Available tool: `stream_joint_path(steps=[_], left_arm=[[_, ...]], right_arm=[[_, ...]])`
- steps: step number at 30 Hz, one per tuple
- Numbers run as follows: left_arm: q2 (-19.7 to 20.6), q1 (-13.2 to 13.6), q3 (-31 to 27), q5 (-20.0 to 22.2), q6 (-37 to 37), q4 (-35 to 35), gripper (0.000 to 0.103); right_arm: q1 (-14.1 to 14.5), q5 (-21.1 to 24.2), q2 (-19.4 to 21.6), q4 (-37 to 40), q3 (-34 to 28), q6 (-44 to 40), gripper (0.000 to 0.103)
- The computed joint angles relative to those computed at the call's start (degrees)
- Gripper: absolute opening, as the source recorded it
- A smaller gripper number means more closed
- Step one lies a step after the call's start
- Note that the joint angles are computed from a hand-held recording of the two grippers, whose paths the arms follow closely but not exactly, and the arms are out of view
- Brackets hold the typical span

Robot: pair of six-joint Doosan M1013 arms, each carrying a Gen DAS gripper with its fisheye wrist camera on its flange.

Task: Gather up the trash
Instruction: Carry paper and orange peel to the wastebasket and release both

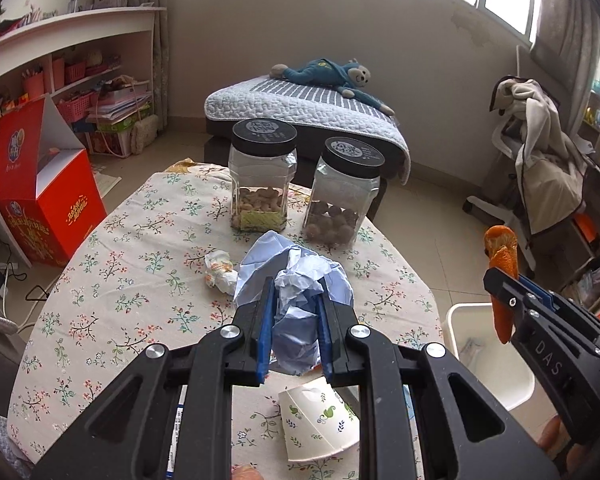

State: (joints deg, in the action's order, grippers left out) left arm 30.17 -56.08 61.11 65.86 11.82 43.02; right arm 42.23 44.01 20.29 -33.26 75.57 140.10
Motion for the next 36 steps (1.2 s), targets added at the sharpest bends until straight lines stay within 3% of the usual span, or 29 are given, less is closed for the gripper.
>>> stream_joint_path(steps=[13,15,16,18,22,23,30,36], left_arm=[[4.4,-2.2,-6.7,1.5,6.3,-0.9,0.019],[5.4,-2.6,-8.2,1.8,7.7,-0.9,0.019],[5.8,-2.8,-8.9,1.8,8.3,-0.9,0.019],[6.9,-3.2,-10.6,1.9,9.8,-1.4,0.019],[9.5,-3.6,-15.0,1.8,13.1,-3.6,0.019],[10.3,-3.8,-16.3,1.9,13.9,-3.8,0.019],[16.9,-4.7,-28.6,2.9,20.9,-8.3,0.019],[26.6,-5.2,-47.1,8.8,28.8,-11.4,0.019]], right_arm=[[-4.4,4.6,-4.6,-4.8,6.5,12.2,0.018],[-5.1,5.4,-5.2,-5.1,7.3,14.1,0.022],[-5.4,5.6,-5.6,-5.5,7.9,15.5,0.024],[-5.6,7.3,-6.3,-8.4,8.6,19.1,0.059],[-5.1,10.4,-7.7,-16.8,10.1,27.1,0.083],[-4.9,11.4,-8.2,-19.1,10.6,29.7,0.094],[-6.3,13.9,-11.2,-23.5,13.6,38.4,0.096],[-8.0,13.7,-13.3,-23.1,15.7,43.6,0.096]])
